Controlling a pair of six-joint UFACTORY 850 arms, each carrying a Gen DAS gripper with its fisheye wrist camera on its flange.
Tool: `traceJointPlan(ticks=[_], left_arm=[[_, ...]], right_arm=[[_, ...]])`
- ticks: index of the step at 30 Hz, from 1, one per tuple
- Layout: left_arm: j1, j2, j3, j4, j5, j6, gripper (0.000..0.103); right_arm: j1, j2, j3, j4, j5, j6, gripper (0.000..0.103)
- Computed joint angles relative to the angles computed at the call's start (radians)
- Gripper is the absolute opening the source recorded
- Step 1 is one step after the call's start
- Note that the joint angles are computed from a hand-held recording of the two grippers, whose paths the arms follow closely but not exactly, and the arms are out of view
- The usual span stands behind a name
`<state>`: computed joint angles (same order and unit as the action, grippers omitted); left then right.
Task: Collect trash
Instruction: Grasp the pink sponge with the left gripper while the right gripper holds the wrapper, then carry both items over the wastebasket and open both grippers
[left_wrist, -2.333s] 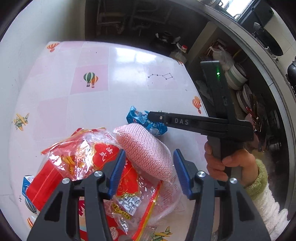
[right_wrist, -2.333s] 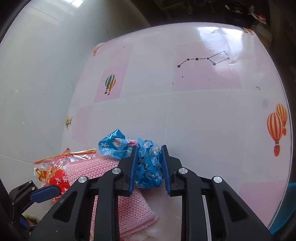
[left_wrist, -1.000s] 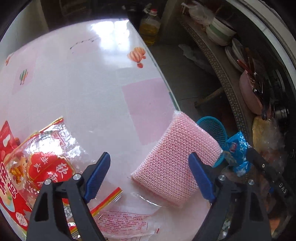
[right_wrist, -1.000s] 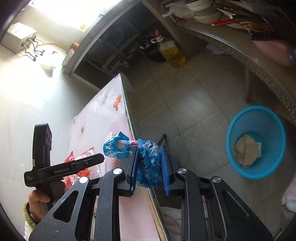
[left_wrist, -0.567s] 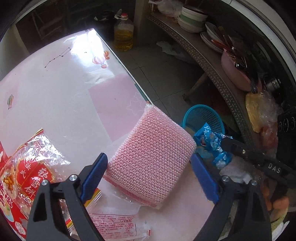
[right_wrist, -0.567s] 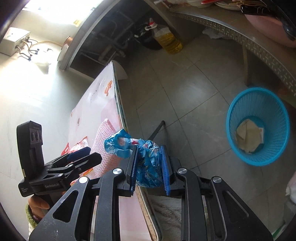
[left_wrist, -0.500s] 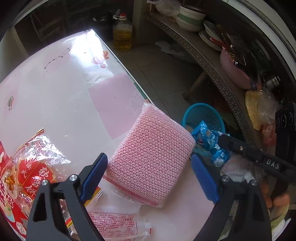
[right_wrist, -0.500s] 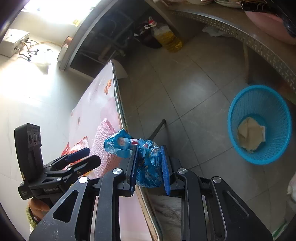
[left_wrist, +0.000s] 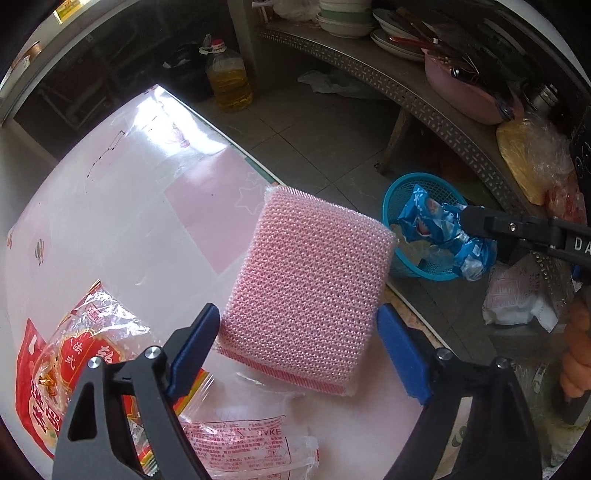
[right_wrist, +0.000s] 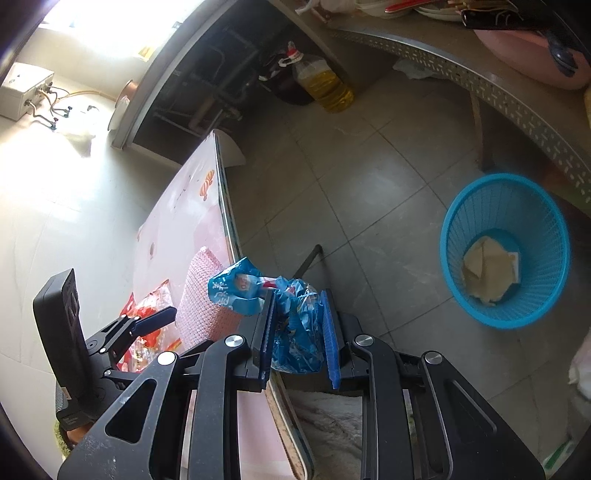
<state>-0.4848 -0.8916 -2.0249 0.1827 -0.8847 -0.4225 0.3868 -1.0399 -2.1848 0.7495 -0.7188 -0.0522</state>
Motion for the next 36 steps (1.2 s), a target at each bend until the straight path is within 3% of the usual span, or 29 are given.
traceJointPlan(ticks=[17, 36], left_arm=[[-0.015, -0.007, 0.0, 0.07, 0.025, -0.059, 0.079], [-0.024, 0.067, 0.054, 0.054, 0.104, -0.117, 0.078]], right_arm=[[-0.038, 0.162, 0.267, 0.059, 0.086, -0.043, 0.022], [-0.061, 0.219, 0.354, 0.088, 0.129, -0.053, 0.022]])
